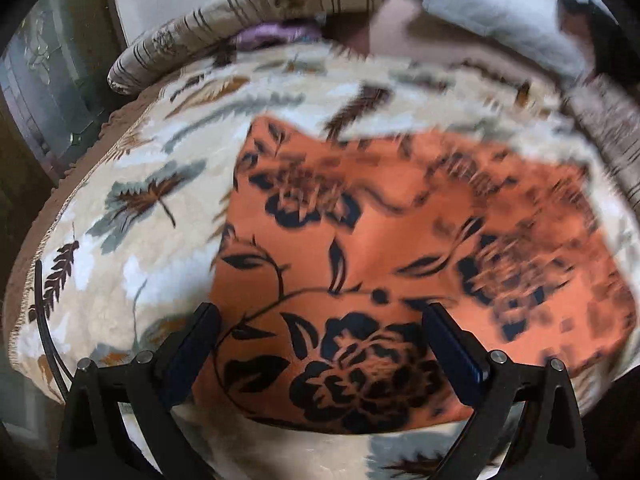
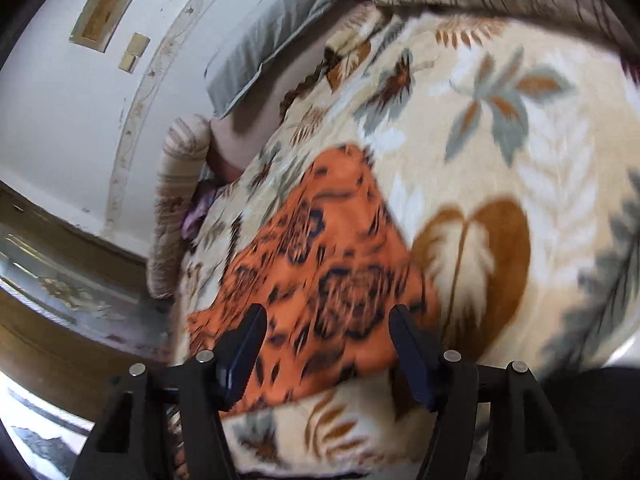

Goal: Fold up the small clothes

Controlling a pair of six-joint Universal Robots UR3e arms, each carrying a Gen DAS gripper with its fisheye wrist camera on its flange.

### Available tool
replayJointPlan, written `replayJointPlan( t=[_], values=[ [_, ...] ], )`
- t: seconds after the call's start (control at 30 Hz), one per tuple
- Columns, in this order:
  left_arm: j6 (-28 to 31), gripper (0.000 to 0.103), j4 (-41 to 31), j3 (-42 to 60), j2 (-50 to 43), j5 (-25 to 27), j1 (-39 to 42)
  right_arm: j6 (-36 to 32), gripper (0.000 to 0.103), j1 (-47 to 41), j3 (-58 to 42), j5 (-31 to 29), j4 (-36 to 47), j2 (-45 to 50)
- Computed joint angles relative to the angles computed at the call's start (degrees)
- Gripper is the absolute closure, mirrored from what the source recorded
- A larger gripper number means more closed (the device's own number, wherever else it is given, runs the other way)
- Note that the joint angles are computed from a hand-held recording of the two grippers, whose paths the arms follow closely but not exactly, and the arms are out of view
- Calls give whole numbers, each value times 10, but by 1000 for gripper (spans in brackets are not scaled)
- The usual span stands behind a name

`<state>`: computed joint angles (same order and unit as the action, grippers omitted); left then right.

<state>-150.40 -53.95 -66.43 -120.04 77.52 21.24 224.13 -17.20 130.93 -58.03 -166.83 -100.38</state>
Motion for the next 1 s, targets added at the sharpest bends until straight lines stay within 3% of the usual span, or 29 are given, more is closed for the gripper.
replayJointPlan(
  t=[0.1,0.3,0.47,0.57,0.67,0.87,1.0],
  values=[
    [11,2,44,-29,2,27,-13,37,36,8,22,40,-50,43],
    [1,2,3,-16,22,-33,23,125,36,26,24,31,-184,158],
    [-32,2,48,-20,31,-49,54,165,39,36,-20,12,-251,237],
    [-32,2,12,35,-10,-17,54,156,65,53,-66,-15,-211,259],
    [-9,2,-19,56,-43,-16,60,153,74,72,-90,-45,-183,252],
    [2,2,-36,58,-48,-42,69,69,82,153,-244,-172,4,220],
    [-2,2,-91,111,-63,-69,81,23,84,216,-397,-234,95,252]
  ],
)
